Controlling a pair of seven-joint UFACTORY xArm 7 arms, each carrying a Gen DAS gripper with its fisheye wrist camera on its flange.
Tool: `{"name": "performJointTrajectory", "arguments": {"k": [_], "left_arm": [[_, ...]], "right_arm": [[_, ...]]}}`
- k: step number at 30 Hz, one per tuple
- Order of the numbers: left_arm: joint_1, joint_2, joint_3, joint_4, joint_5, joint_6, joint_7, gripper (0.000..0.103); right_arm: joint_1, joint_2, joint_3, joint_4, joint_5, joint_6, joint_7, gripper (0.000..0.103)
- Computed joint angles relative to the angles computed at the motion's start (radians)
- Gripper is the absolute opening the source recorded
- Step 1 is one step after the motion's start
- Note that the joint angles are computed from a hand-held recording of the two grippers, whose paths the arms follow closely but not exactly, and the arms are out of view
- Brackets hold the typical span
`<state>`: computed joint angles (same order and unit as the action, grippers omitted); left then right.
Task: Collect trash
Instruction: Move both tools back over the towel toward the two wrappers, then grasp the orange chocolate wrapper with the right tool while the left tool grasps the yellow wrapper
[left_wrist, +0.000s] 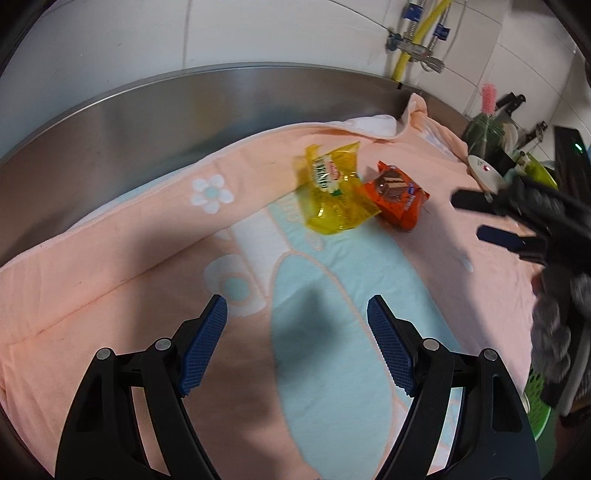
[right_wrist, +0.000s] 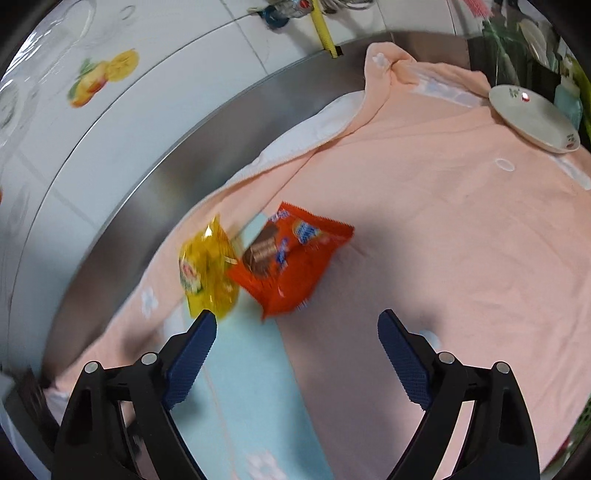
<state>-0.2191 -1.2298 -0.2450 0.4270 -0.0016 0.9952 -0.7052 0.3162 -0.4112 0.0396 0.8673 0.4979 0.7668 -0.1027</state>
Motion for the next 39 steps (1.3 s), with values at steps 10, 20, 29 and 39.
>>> {"name": "performJointTrajectory", "arguments": {"k": [10,20,29,39], "left_arm": [[0.006,-0.074,0.041,-0.056,-0.016,0.0,0.015,0.078],[0.02,-0.138,0.049,-0.08,-0.025,0.037,0.027,0.078],[0.041,-0.151,0.054,-0.077,-0.027,0.05,0.035,0.078],[0.063,-0.042,0.045,-0.046,-0.024,-0.034,0.026,0.078]], "right_arm": [[-0.013,0.195,0.045,0.142,0.01,-0.012,0.178,0.083],[-0.025,0.306,0.094,0.213,-0.117,-0.052,0.36,0.079],[-0.017,0.322,0.103,0.229,-0.223,-0.03,0.39,0.063],[-0.03,0.152,0.036,0.087,-0.098,0.02,0.173,0.059]]}}
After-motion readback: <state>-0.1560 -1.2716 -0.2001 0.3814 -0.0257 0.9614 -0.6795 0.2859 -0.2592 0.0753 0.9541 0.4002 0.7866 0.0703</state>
